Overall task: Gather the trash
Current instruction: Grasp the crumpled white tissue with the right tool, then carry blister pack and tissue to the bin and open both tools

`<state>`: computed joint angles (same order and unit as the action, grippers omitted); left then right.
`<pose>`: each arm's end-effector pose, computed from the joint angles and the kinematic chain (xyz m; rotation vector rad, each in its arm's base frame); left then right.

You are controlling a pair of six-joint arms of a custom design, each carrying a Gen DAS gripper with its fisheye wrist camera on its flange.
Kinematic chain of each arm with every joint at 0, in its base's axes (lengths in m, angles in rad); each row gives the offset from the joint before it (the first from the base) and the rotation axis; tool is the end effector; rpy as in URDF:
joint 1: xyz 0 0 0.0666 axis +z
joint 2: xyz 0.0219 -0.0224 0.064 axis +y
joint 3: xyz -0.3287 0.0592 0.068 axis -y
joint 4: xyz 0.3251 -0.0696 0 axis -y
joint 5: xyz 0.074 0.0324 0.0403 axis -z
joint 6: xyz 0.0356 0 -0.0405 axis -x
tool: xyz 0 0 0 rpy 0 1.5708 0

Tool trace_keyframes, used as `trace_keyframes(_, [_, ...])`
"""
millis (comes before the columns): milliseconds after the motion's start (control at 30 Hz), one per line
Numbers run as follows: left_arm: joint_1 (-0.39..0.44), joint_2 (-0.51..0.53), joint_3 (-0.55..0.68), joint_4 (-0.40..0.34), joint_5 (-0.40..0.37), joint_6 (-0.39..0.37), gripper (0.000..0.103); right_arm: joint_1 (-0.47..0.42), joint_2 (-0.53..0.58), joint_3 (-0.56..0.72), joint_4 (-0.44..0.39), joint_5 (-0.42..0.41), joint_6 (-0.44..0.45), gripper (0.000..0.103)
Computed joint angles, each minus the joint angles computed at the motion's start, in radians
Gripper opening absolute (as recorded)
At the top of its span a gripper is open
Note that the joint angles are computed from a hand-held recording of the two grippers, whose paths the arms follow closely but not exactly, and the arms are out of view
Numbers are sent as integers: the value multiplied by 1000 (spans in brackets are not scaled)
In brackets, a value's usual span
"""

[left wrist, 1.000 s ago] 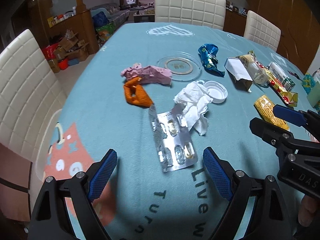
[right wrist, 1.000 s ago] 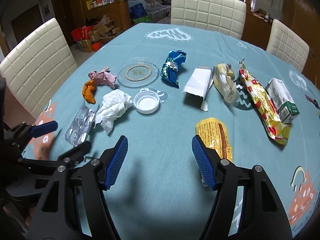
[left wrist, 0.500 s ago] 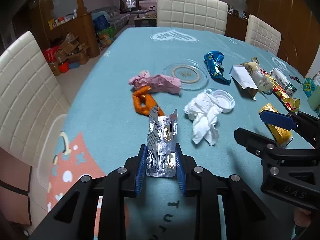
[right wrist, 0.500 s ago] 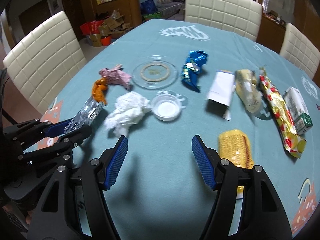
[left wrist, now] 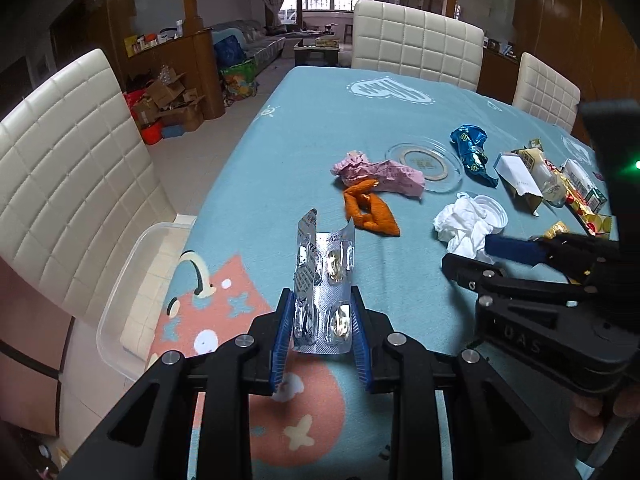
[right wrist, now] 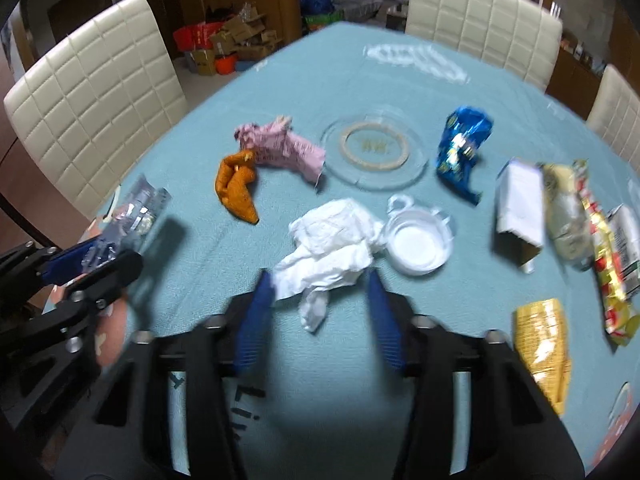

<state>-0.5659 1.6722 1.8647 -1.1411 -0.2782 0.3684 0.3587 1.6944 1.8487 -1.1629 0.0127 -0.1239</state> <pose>0.4312 -0.2628 0.4249 0.1326 2.4647 -0.0488 0.4773 0.1780 0.4055 -0.2984 2.5707 0.1626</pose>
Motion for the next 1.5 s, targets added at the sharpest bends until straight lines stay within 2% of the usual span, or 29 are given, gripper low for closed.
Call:
trace_keyframes(33, [2,-5,-8,4,0,-1,27,5,-10,-13,22,13,-2,29])
trace_keyframes(133, [11,-15,-20,11,6,-4,27,9,-18,-14,15,12,-7,21])
trace_keyframes(367, [35,-75,-82,51,5,-1,27,62,-61,-25,47,40,19,18])
trace_keyframes(567, [69,-149,-167,83,3,15,27,116,-47,25,33,53,29,18])
trace_keyframes(767, [114,-217,-247,104,-6,30,27,175,1,104,9,60,42,18])
trace_keyframes(1033, [179,-260,-299,114,-6,30,27,244,84,231,-14,70,70,18])
trace_keyframes(1233, [219,-265,-302,124,-11,12,27,269,163,351,-50,55,92,18])
trace_keyframes(1500, [283,-230,-269,135,-8,-8,27,277,312,590,-142,46,113,18])
